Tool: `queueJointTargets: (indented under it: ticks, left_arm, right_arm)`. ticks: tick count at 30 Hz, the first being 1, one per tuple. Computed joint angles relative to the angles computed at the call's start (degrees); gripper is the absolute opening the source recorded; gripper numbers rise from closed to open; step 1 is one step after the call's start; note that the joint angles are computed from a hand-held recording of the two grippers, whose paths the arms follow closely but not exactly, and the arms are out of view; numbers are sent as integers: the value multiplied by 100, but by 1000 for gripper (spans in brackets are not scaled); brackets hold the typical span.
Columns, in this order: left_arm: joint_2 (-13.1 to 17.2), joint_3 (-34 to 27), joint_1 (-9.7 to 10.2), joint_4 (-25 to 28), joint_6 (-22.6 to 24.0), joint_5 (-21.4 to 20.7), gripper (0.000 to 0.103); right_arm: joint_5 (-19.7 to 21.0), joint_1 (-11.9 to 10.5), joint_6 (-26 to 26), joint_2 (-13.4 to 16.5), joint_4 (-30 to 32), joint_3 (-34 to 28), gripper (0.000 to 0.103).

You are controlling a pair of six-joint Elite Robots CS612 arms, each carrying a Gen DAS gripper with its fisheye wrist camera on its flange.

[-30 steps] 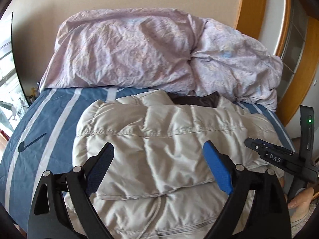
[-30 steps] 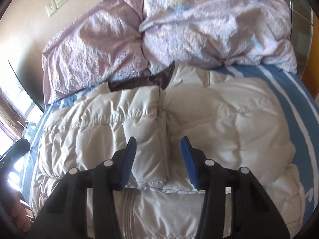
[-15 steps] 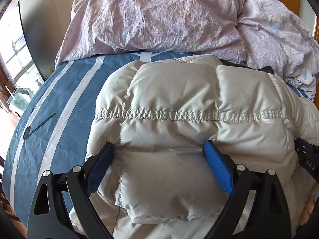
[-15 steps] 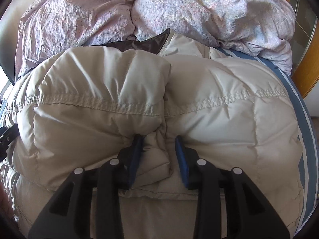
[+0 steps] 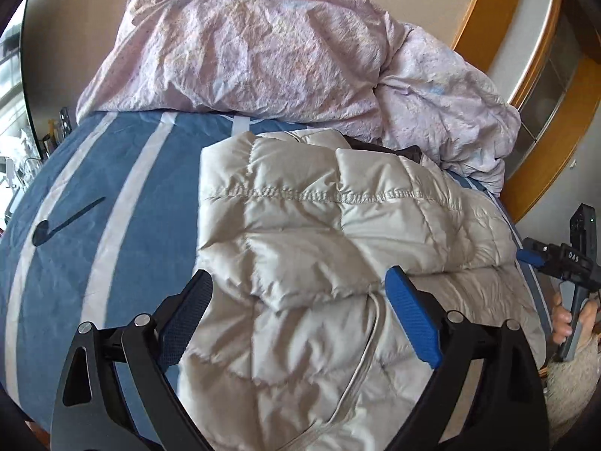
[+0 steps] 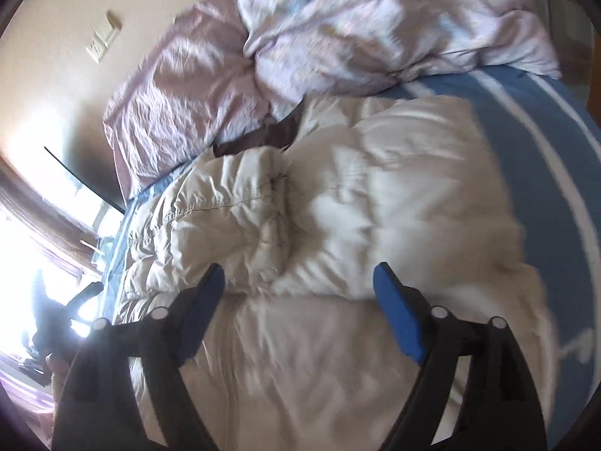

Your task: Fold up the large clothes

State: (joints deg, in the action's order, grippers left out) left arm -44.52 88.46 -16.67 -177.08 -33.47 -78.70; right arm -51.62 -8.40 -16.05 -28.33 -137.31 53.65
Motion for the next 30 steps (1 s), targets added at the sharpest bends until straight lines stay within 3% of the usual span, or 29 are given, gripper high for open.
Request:
queueJointTargets:
  ticks: [4,6,9,14,21,27,30]
  left_arm:
    - [-309,762,-29,-461,-43,279,95]
    - [-436,1014,-21,-297,-166,241,95]
    - [-522,1291,67,-198,-384,-318,95]
    - [-410,1608,199,-869,-960,-1230,95]
    - [-221,1748,208,-1717,-1407,-1587,90]
    - [-84,1723,162,-2144,-1475,-1997,83]
    - [-31,1697,134,-2264,-1498,-2252,81]
  right_arm:
    - [-218,-325,-3,-319,-366,577,88]
    - [-444,-474,-61,-414,-339,774,88]
    - [-547,-690,-81,-480,-43,960,88]
    - [-159,-969,-279,-519,442,1227,87]
    - [312,-1084,-585,-388,1271,1126,73]
    - [832,-1094,-1037,-341,1752,1124,71]
    - [863,-1077,-1427,-371,2105,1113,69]
